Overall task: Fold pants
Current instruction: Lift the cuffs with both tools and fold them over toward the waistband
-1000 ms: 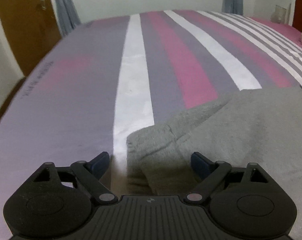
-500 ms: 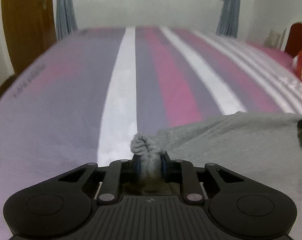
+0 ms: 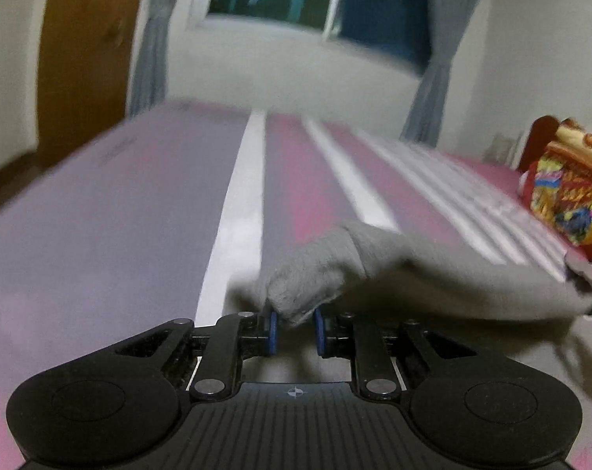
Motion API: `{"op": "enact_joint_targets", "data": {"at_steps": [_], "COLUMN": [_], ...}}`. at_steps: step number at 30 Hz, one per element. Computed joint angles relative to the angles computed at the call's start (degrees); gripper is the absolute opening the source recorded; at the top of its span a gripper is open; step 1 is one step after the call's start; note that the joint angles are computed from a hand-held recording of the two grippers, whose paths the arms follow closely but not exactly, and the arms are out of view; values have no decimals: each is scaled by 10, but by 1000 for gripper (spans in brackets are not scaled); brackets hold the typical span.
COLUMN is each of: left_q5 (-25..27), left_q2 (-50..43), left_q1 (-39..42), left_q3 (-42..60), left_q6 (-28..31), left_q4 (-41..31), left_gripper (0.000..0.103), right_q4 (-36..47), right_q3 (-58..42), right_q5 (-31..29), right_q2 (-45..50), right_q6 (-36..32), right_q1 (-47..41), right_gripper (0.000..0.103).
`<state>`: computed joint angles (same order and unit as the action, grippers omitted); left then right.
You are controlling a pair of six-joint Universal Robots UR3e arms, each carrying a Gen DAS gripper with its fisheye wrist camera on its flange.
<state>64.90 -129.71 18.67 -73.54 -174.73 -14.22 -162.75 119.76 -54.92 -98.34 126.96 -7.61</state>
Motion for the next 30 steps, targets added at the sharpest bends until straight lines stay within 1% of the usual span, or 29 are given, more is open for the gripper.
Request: {"op": "enact_joint_targets", "data": {"at_steps": [1, 3, 4, 5, 6, 7, 9, 10, 11, 12, 13, 14, 15, 16, 17, 18, 20, 21, 23, 24, 25, 26, 27, 28, 29, 30], "left_q5": [13, 37, 45, 36, 22, 8, -25, -45, -66, -101, -137, -158, -173, -182, -184, -190, -201, -203, -206, -198, -194, -185, -174, -172, -167, -151], "left_q2": [12, 32, 44, 62, 80, 97, 128, 130, 132, 125, 109, 94, 80, 62, 47, 29, -7, -24, -52, -59, -57, -60, -53, -46, -30, -10], "left_q1": [-1, -2, 1, 9, 22, 36, 61, 71, 76, 84, 90, 90, 88, 85, 80, 77, 78, 76, 73, 66, 66, 63, 61, 62, 62, 59], "left_q3": [-38, -104, -143, -190, -226, -255, -314, -324, -330, -338, -335, -328, -310, -291, -282, -264, -238, -226, -202, -189, -199, -195, -201, -209, -221, -238], "left_q6": [0, -3, -7, -18, -34, -52, -109, -132, -157, -187, -216, -238, -255, -273, -295, -319, -365, -383, -406, -420, -424, -425, -423, -419, -405, -387], "left_q4": [7, 20, 48, 85, 106, 119, 168, 187, 201, 224, 240, 245, 225, 213, 215, 215, 233, 244, 257, 259, 267, 267, 257, 253, 245, 230], "left_gripper": [18, 19, 19, 19, 19, 19, 20, 30, 40, 58, 63, 63, 63, 63, 63, 62, 62, 62, 61, 56, 51, 48, 44, 44, 44, 44], "right_q4": [-4, -50, -63, -55, -55, -36, 74, 142, 189, 232, 240, 239, 222, 219, 189, 174, 163, 155, 104, 65, 44, 4, -9, -23, -46, -45], "right_q3": [25, 58, 71, 71, 93, 116, 137, 146, 150, 149, 144, 142, 130, 122, 112, 112, 93, 94, 101, 103, 104, 101, 94, 82, 70, 68], "right_q5": [-22, -79, -98, -117, -122, -98, -16, 39, 74, 115, 146, 171, 179, 191, 200, 206, 212, 219, 240, 251, 257, 254, 245, 226, 214, 219], "right_q2": [-7, 18, 26, 30, 10, -30, -122, -171, -200, -204, -184, -159, -122, -94, -51, -32, 10, 24, 64, 88, 102, 120, 128, 140, 163, 163], "right_q6": [16, 52, 70, 87, 106, 124, 154, 164, 193, 189, 228, 257, 306, 345, 386, 416, 454, 459, 487, 515, 529, 559, 574, 592, 606, 604], "right_q1": [12, 49, 60, 67, 62, 37, -41, -95, -135, -174, -197, -220, -226, -234, -233, -231, -227, -230, -235, -238, -243, -240, -237, -224, -213, -215], "right_gripper": [5, 11, 20, 27, 29, 30, 31, 32, 33, 34, 35, 38, 41, 41, 42, 43, 44, 42, 42, 41, 39, 34, 24, 19, 17, 19]}}
